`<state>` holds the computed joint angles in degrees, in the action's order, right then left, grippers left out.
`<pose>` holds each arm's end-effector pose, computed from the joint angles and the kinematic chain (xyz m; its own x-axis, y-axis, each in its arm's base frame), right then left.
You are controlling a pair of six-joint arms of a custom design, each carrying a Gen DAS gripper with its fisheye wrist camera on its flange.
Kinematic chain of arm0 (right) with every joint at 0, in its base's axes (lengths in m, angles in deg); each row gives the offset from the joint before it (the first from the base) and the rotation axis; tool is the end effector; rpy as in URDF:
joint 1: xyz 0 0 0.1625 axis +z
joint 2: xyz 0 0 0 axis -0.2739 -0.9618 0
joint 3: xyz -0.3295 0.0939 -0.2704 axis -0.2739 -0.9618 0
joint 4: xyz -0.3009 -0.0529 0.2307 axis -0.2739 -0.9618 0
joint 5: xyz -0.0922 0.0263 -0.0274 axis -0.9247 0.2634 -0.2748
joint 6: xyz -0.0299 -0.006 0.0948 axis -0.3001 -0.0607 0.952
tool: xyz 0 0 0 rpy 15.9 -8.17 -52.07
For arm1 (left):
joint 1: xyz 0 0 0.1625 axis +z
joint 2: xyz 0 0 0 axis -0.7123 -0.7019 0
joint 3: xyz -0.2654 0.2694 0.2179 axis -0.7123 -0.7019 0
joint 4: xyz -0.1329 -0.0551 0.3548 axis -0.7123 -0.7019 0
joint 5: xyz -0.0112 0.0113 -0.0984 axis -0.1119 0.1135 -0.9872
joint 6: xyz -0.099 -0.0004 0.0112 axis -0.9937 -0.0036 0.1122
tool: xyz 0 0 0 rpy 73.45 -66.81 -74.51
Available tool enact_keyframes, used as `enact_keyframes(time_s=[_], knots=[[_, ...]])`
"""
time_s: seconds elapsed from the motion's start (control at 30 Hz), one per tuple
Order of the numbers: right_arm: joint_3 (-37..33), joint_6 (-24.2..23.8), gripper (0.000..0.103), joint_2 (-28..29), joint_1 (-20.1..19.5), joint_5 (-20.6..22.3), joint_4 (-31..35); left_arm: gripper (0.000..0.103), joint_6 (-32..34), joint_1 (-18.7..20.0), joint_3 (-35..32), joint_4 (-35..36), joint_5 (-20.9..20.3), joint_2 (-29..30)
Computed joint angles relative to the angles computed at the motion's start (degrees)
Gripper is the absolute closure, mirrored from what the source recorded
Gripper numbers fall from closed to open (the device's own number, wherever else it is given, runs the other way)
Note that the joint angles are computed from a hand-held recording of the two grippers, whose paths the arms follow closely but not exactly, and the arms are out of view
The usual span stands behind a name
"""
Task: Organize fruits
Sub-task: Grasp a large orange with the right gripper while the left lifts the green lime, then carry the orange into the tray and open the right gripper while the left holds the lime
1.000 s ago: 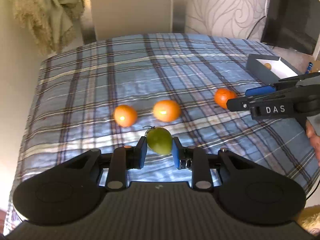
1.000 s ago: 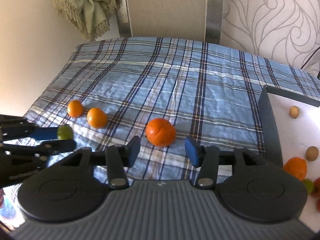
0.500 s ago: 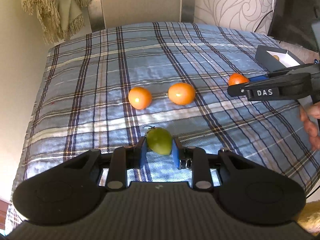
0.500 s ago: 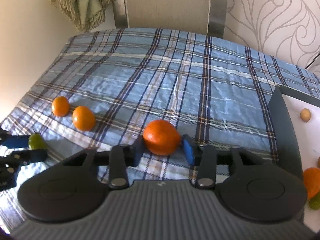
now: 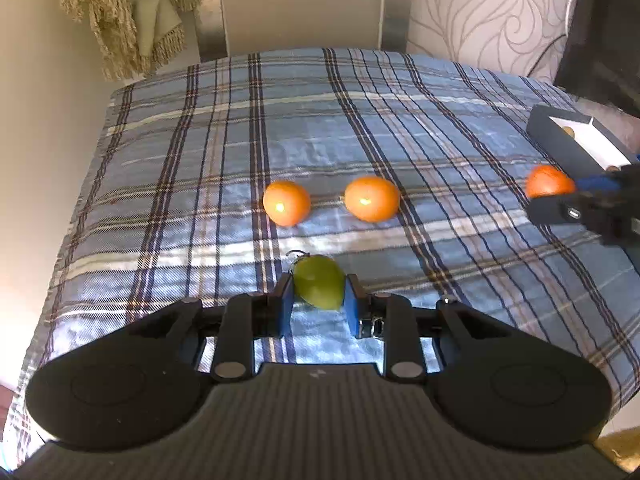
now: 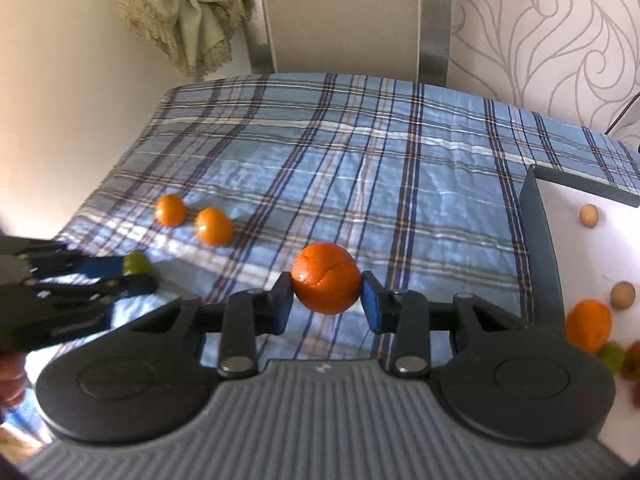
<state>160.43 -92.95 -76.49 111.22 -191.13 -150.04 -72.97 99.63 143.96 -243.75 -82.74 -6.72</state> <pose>0.1685 -0.7250 0.1998 -0.7103 -0.2754 0.6478 -0.6540 0.5986 -0.4626 -0.2187 -0.6655 0.1139 -0.6875 0.0989 -0.7194 0.5422 0.7290 -0.4179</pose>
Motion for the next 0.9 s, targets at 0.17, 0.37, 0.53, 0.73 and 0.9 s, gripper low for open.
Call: enact_keyframes(time_s=[0.17, 0.37, 0.53, 0.73, 0.9], knots=[[3.9, -1.8, 0.064, -3.3, 0.7, 2.3, -0.5, 0.072, -1.4, -0.4, -1.8, 0.8, 1.6, 0.8], [7.1, -3.9, 0.064, -5.7, 0.6, 4.2, -1.6, 0.072, -2.0, -1.0, -2.7, 0.1, 2.8, 1.8], [9.0, -4.0, 0.064, -7.3, -0.1, 4.7, -2.4, 0.072, -2.6, -1.6, -2.8, -0.3, 3.6, 2.2], [10.8, -5.0, 0.064, -9.0, -0.5, 6.1, -3.8, 0.072, -3.1, -2.5, -3.0, -0.8, 4.8, 2.6], [11.7, -5.0, 0.064, -9.8, -1.3, 7.3, -3.0, 0.072, -5.1, -3.0, -2.0, -0.7, 6.0, 2.4]])
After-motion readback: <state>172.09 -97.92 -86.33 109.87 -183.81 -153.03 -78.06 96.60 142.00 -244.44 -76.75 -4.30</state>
